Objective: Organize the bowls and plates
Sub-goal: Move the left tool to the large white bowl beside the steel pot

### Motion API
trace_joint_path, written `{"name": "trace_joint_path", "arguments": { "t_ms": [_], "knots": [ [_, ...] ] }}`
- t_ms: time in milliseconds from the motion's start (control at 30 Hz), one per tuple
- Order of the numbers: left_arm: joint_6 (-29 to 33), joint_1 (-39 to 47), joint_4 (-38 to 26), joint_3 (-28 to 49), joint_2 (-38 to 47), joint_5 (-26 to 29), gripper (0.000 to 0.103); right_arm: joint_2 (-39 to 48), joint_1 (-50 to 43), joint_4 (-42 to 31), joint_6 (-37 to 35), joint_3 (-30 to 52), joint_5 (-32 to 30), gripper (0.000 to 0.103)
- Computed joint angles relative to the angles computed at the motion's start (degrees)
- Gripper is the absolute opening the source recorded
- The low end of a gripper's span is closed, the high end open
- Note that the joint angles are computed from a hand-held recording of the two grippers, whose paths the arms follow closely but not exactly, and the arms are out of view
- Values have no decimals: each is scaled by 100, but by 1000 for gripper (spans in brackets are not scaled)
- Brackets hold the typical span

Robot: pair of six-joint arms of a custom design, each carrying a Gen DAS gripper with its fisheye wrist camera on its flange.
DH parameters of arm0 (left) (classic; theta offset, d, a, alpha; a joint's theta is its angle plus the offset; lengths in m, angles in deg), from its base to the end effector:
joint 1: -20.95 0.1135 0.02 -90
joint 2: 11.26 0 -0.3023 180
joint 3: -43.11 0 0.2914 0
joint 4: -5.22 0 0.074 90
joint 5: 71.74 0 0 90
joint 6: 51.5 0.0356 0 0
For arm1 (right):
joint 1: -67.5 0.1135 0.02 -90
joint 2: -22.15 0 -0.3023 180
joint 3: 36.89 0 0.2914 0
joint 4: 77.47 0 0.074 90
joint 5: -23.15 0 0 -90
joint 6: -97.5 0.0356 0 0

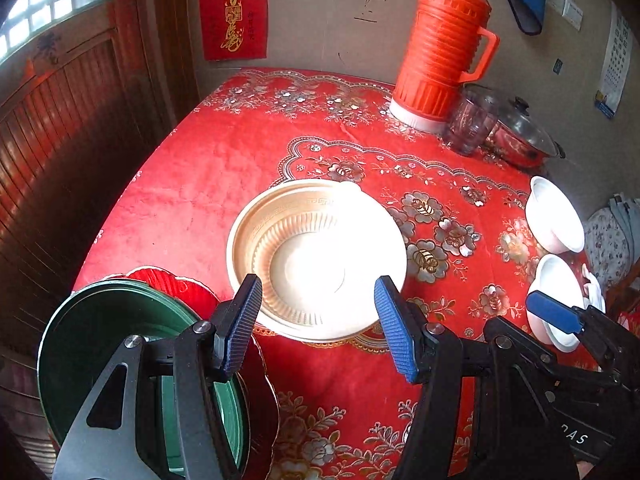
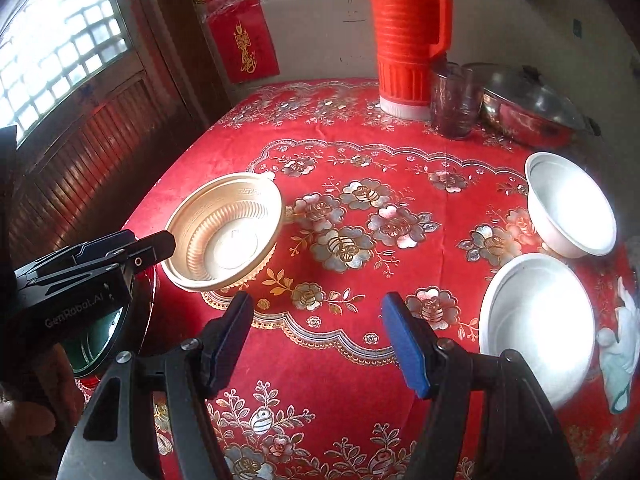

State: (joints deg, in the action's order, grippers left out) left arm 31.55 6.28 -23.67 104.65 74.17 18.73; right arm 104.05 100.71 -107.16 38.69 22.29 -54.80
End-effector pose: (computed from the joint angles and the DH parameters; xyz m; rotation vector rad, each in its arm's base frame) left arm 0.3179 -0.0835 0.2096 0.1717 2.4939 -0.1679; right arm 0.2656 0.1650 0.2140 0.0452 2.4707 0.2273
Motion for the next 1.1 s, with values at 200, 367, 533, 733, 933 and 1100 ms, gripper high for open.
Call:
{"name": "trace_joint_path", "arguments": {
  "t_ms": [200,367,533,733,933,1100],
  "knots": [
    [-25,103,-206,366,390,89,59,197,-206,127,-128,79,-199,67],
    [-68,-106,-415,679,571,87,59,108,-563,87,-288,56,-247,67],
    [-274,-599,-513,1066,858,28,59,-157,-1188,-32,-523,-66,-345,67],
    [-495,-1365,-725,1894,1465,-91,59,-619,-2163,-215,-957,-190,-566,67],
    [-649,-2058,-1053,3197,2490,-57,59,-981,-3493,-394,-1480,-277,-885,73],
    [-789,-2444,-1555,4572,3535,129,59,-892,-4552,-422,-1811,-272,-1367,73]
  ]
}}
